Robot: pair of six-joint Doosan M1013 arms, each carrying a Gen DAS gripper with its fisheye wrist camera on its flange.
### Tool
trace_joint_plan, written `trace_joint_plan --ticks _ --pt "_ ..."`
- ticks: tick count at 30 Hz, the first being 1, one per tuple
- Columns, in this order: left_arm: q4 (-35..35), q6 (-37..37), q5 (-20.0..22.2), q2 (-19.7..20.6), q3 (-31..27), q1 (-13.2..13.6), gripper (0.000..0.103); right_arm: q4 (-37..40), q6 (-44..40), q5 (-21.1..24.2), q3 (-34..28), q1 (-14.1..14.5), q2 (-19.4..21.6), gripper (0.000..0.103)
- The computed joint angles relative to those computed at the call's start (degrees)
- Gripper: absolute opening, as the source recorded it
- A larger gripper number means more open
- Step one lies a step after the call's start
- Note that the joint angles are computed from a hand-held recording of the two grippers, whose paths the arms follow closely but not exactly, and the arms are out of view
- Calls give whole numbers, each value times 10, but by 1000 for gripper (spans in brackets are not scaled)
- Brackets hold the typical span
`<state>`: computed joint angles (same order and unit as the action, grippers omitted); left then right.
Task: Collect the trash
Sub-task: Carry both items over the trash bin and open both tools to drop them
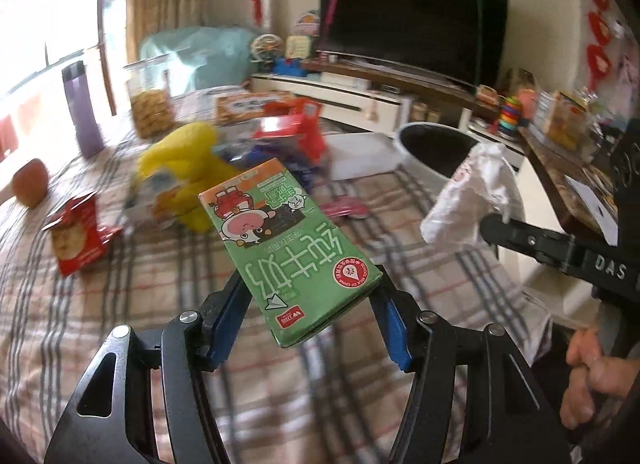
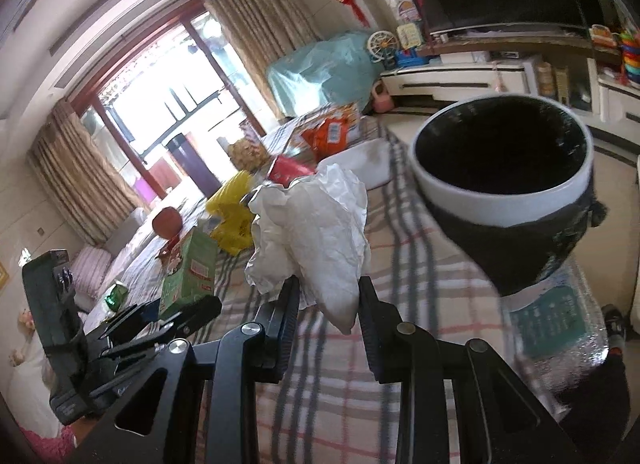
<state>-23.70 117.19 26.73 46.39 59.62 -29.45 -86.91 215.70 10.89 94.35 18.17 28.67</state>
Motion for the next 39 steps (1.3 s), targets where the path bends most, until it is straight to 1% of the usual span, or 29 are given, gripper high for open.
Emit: trace_joint_plan --ticks 6,12,14,18,20,25,28,30,31,34,39 --pt "-41 63 25 8 -18 -13 59 -6 16 25 15 -9 -13 30" --pt "-59 98 44 16 -38 -24 59 4 16 44 23 -20 -21 30" --pt "-58 102 51 23 -51 -27 59 28 -5 53 21 -22 -21 30" --pt "-48 101 65 38 -83 -33 59 35 -10 64 22 -30 -24 30" --pt "-42 95 79 49 -104 -36 59 46 -20 67 23 -36 -26 30" --pt "-44 101 98 68 -144 -43 59 96 -72 78 16 -47 -26 30" --pt "-40 101 120 86 -181 -48 59 117 -96 81 13 -55 -26 30" --pt "-36 95 142 102 -214 -50 59 129 -111 77 11 -62 -25 30" --pt "-32 90 152 111 -231 -52 59 146 -130 78 7 -65 -23 30" --pt "-21 75 181 135 -279 -56 59 170 -154 69 2 -76 -20 30" --pt "-3 40 247 187 -381 -60 59 222 -203 52 -5 -91 -16 30"
